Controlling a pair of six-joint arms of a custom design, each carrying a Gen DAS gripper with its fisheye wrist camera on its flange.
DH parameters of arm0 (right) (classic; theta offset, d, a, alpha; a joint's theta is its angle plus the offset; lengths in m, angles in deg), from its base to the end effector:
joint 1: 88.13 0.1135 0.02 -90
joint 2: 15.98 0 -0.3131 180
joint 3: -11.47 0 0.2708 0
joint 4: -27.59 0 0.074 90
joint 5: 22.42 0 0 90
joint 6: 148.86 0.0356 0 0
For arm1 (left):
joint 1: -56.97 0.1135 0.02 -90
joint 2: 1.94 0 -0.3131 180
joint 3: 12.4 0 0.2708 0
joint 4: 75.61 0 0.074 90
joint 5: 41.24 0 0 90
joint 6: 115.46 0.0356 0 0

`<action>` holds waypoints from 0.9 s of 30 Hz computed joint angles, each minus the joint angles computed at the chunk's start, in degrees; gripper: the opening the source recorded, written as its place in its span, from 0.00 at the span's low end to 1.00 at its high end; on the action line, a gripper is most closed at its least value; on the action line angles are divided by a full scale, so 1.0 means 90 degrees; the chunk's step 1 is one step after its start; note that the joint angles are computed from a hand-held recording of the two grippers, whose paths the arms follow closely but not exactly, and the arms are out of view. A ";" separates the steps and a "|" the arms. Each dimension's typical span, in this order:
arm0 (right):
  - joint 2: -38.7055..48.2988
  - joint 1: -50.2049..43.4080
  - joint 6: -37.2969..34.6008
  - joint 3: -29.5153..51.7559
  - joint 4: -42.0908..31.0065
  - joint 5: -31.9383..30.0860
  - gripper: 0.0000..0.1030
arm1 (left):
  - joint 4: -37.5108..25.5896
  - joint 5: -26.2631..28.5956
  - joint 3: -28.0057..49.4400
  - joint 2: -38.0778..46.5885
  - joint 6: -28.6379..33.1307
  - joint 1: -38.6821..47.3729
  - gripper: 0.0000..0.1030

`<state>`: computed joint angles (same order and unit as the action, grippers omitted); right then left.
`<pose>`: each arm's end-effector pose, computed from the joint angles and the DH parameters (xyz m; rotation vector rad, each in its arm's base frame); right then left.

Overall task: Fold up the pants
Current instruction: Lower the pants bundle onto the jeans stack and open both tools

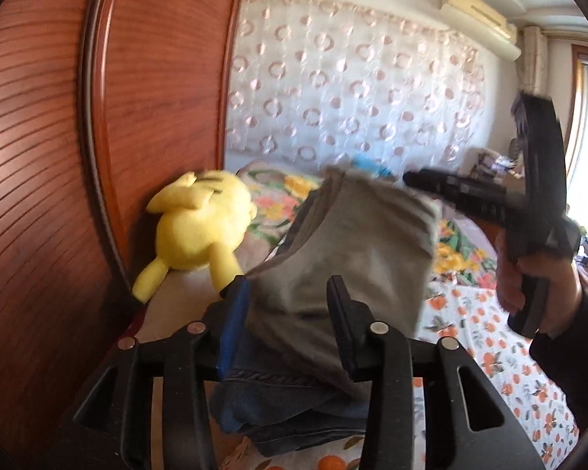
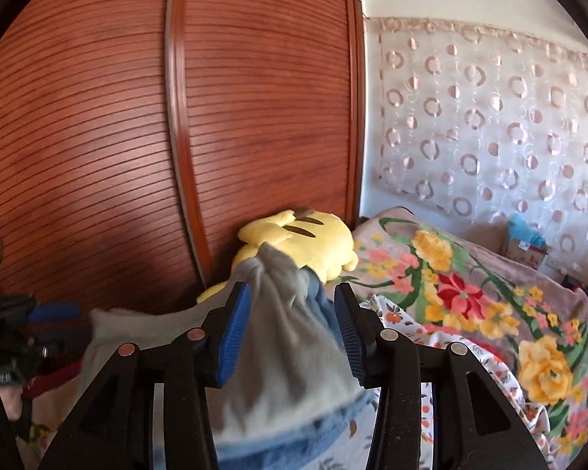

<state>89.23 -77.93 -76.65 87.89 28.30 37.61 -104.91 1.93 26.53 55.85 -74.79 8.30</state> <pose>0.4220 0.0940 0.2359 -0.7930 1.8575 0.4534 0.1351 -0.1142 0.2176 -0.3558 2.0754 -0.0091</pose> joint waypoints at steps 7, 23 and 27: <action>-0.0098 -0.0305 -0.0534 -0.0339 -0.0345 -0.0499 0.42 | 0.0987 0.0817 -0.0012 0.0557 0.0944 0.0422 0.41; 0.0496 -0.0135 -0.0039 0.0445 -0.0730 0.0008 0.42 | 0.0844 0.0989 -0.0123 0.1098 0.0582 0.0410 0.41; 0.0268 -0.0317 0.0044 0.0072 -0.0622 -0.0207 0.42 | 0.0522 0.0737 0.0030 0.1026 0.0399 0.0049 0.41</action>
<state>91.63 -80.78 -76.25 88.54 22.70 35.75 -100.22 8.56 26.79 65.09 -71.20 8.74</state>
